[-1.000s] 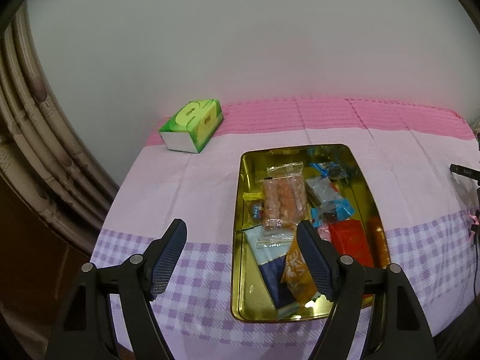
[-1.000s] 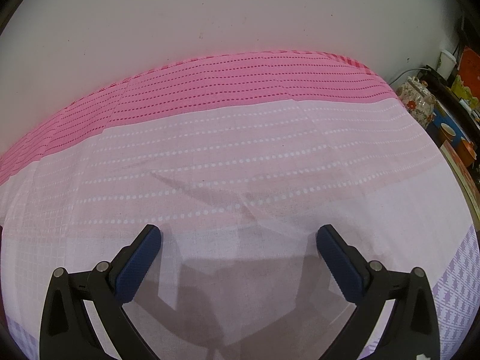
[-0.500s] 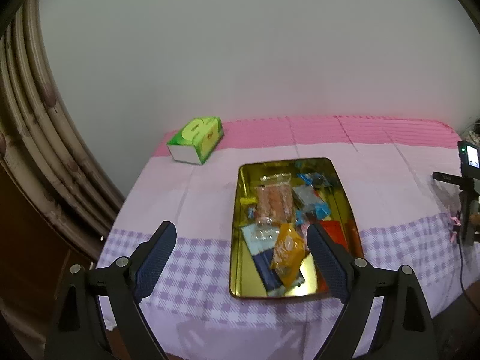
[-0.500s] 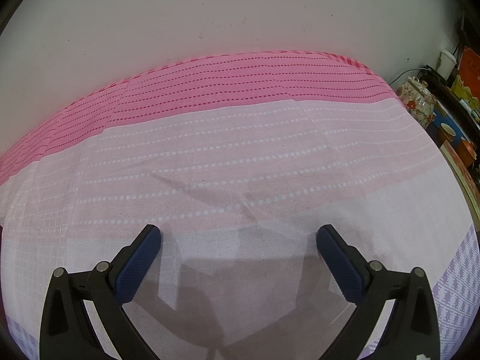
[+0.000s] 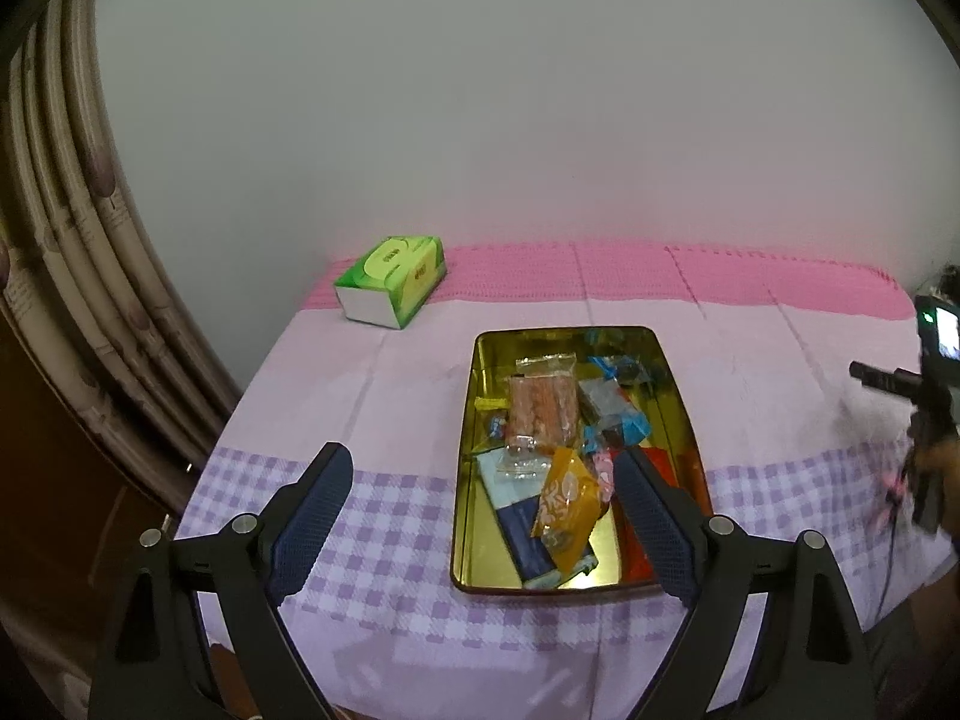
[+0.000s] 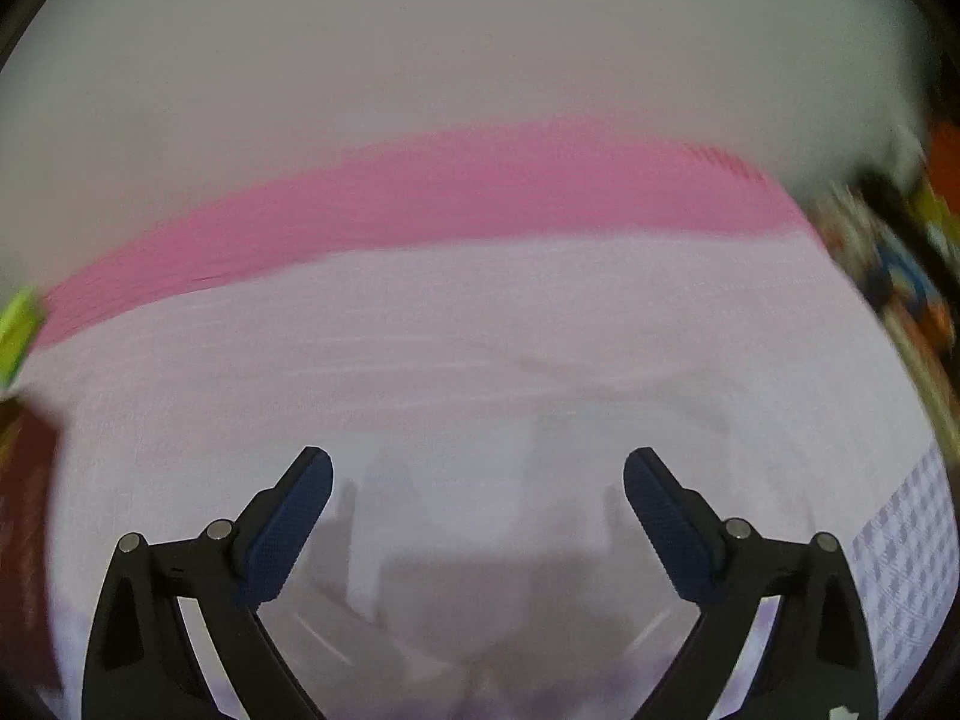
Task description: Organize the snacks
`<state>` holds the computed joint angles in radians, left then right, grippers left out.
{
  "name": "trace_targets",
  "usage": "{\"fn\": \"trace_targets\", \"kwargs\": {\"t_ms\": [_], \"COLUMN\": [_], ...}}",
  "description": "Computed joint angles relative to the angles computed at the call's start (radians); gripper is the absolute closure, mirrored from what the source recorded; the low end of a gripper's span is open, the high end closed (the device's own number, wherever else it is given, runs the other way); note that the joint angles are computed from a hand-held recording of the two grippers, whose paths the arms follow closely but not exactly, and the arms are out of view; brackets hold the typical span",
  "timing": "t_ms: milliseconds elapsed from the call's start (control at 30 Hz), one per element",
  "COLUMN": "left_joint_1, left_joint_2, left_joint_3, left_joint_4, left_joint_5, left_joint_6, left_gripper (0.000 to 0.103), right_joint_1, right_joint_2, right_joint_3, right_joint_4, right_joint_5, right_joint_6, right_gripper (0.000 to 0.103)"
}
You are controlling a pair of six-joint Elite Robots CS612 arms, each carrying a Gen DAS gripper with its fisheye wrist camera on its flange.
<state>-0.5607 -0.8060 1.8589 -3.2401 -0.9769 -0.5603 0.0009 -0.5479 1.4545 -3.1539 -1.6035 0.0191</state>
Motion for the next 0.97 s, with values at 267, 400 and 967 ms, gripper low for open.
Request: {"fn": "trace_targets", "kwargs": {"t_ms": [267, 400, 967], "left_joint_1": [0.005, 0.004, -0.021], "left_joint_2": [0.004, 0.002, 0.004], "left_joint_3": [0.006, 0.017, 0.046], "left_joint_4": [-0.014, -0.046, -0.153], "left_joint_5": [0.013, 0.012, 0.099], "left_joint_6": [-0.021, -0.02, -0.031], "left_gripper": [0.014, 0.009, 0.0], "right_joint_1": [0.117, 0.154, 0.136], "right_joint_2": [-0.131, -0.157, -0.153], "right_joint_3": [0.261, 0.299, 0.287], "right_joint_4": [-0.417, -0.498, -0.411], "right_joint_5": [0.208, 0.227, 0.22], "right_joint_6": [-0.124, -0.151, -0.175], "right_gripper": [0.001, 0.001, 0.001]}}
